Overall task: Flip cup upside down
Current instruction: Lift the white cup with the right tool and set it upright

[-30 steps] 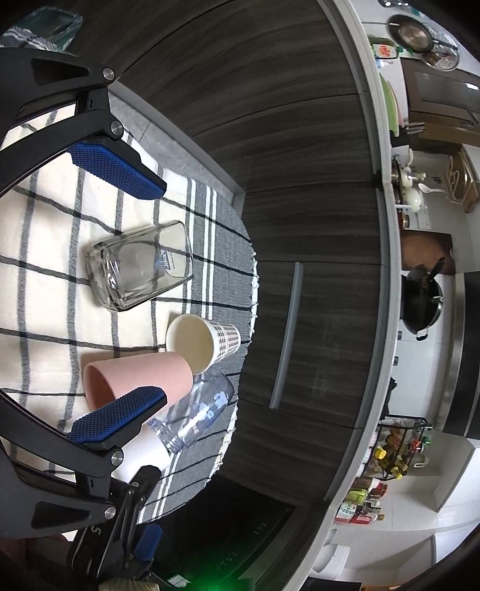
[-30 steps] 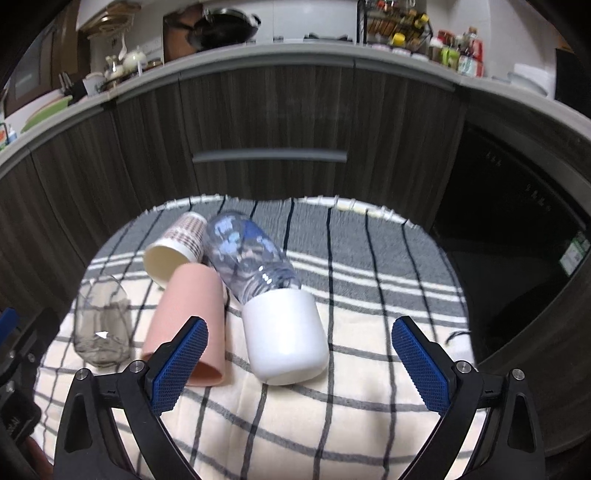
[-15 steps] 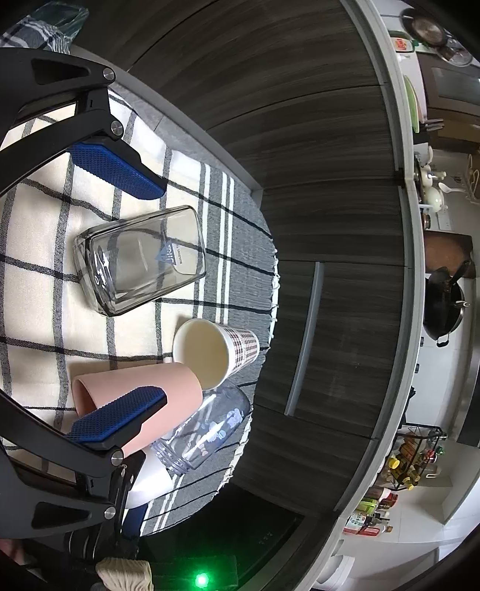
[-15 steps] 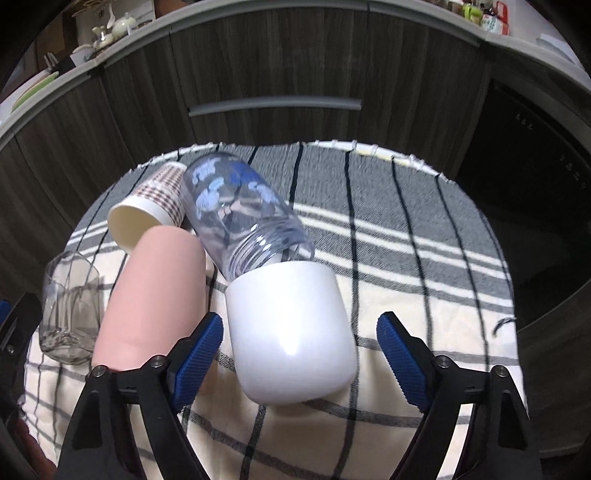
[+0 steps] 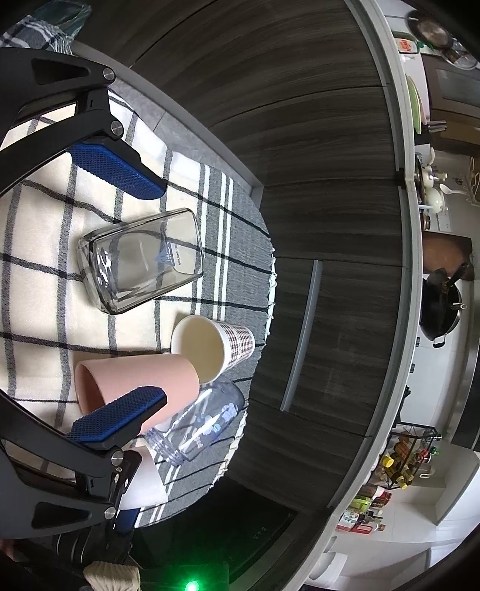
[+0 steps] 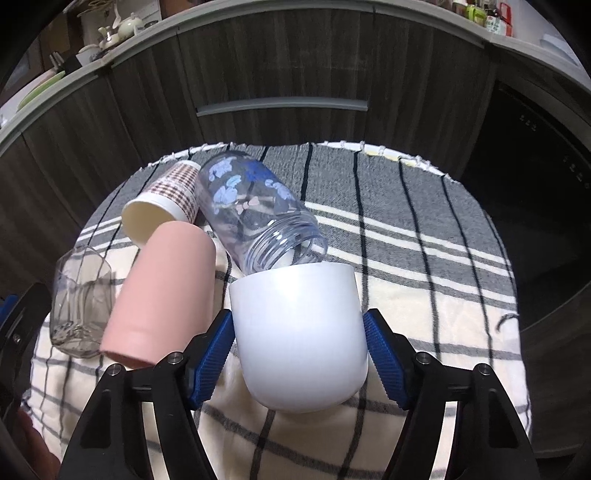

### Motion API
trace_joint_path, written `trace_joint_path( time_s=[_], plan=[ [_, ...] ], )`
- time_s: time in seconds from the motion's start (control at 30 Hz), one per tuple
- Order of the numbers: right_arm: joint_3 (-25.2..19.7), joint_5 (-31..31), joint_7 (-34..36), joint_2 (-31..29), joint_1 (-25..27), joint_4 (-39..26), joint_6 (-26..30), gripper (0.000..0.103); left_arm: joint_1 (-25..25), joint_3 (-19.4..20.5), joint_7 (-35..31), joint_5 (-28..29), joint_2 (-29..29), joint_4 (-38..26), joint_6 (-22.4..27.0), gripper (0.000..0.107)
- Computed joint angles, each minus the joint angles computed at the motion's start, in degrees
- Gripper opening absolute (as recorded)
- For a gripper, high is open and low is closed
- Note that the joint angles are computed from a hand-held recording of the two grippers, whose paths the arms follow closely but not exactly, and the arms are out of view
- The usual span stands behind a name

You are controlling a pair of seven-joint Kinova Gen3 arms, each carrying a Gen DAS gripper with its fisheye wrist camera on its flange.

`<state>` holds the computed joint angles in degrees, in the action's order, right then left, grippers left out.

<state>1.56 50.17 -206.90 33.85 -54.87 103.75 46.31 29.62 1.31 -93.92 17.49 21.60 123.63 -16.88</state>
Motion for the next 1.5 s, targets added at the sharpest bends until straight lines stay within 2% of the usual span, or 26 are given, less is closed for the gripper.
trace_joint_path(
  time_s=[0.23,0.4,0.53,0.63,0.8,1.0,1.17,1.4,1.5],
  plan=[
    [-1.48,-0.88,-5.38,-2.68,-3.44,0.55,5.31,0.071,-2.85,2.14,0.85,-3.10,-4.45,3.72,-0.04,0.103],
    [-3.62,-0.68,-9.34,-3.41,-5.44,-0.18,7.76,0.071,-6.63,3.64,1.92,-5.92,-9.17,7.06,1.34,0.103],
    [-4.80,-0.48,-10.90,-2.45,-7.22,-2.59,8.98,0.071,-8.39,2.61,0.11,-6.28,-13.32,10.83,1.64,0.103],
    [-5.29,-0.58,-11.33,-0.94,-9.11,-5.24,9.92,0.071,-10.90,2.91,-0.40,-7.18,-15.71,14.02,1.33,0.103],
    [-5.00,-1.45,-9.67,3.20,-12.28,-11.04,12.06,0.071,-16.63,4.13,3.31,-13.21,-18.26,18.16,2.40,0.103],
    [-2.68,-2.03,-6.39,9.81,-17.04,-19.05,17.60,0.071,-18.91,4.61,5.27,-16.98,-19.63,20.90,1.40,0.103],
    [-2.18,-5.15,-6.54,11.69,-17.04,-20.11,15.79,0.071,-19.99,4.92,8.20,-21.30,-19.49,21.98,-0.36,0.103],
    [-0.98,-7.01,-5.88,11.65,-17.03,-19.79,14.81,0.071,-23.26,5.47,18.42,-31.99,-18.62,21.13,1.08,0.103],
    [-0.61,-7.23,-6.19,11.38,-16.69,-19.06,13.76,0.071,-23.48,5.45,19.03,-32.56,-18.27,21.11,0.98,0.103]
  ],
)
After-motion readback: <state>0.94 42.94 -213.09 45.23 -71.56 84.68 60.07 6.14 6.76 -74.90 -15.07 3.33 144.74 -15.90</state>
